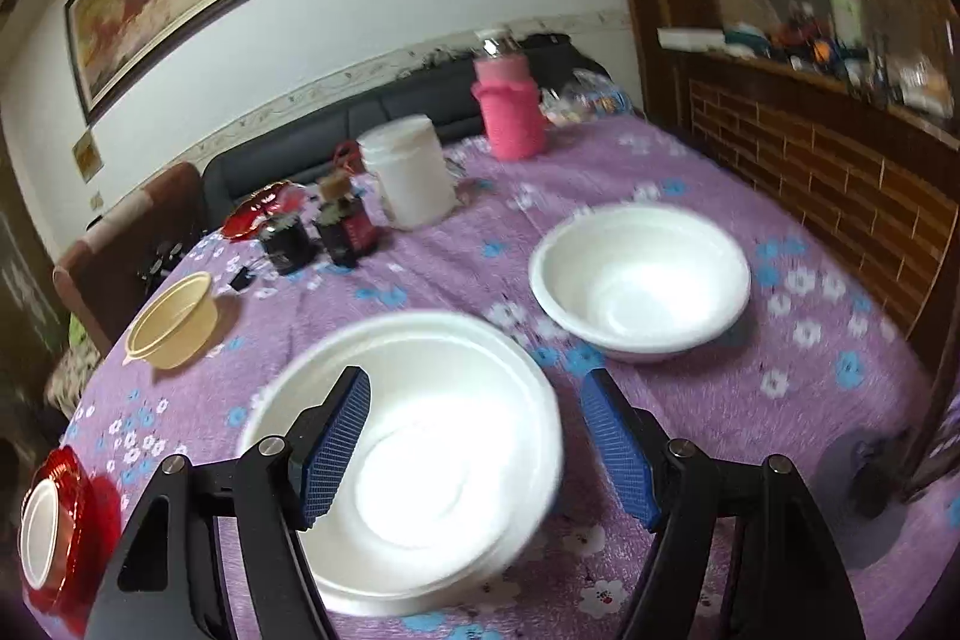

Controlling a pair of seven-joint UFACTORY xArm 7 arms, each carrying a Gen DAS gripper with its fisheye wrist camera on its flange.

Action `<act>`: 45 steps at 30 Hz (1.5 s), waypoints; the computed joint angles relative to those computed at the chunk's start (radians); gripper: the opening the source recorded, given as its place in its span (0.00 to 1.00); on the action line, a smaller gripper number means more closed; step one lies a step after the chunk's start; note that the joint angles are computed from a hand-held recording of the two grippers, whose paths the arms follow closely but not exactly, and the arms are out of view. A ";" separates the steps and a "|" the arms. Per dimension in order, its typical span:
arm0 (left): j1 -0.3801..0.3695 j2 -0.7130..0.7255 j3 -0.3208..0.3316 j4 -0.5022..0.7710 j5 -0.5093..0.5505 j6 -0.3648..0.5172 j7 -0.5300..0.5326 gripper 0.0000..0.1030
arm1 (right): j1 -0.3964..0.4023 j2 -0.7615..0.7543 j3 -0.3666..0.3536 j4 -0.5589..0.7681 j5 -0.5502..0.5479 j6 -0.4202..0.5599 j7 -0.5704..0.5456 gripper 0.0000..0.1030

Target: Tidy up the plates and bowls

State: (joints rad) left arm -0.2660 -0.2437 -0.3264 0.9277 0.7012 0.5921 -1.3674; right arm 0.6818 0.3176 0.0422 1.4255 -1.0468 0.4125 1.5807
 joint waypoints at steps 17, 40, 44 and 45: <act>-0.153 0.524 0.154 0.398 -0.246 -0.099 0.242 0.94 | -0.041 0.057 0.022 -0.001 0.421 -0.077 -0.388 0.57; -0.241 0.407 0.227 0.305 -0.244 -0.082 0.306 0.26 | 0.043 0.055 -0.053 -0.043 0.576 -0.240 -0.568 0.17; -0.216 0.312 0.201 0.223 -0.189 -0.073 0.241 0.26 | 0.077 0.050 -0.072 -0.045 0.525 -0.281 -0.549 0.17; -0.206 0.276 0.193 0.191 -0.174 -0.074 0.220 0.26 | 0.073 0.049 -0.060 -0.047 0.531 -0.293 -0.562 0.17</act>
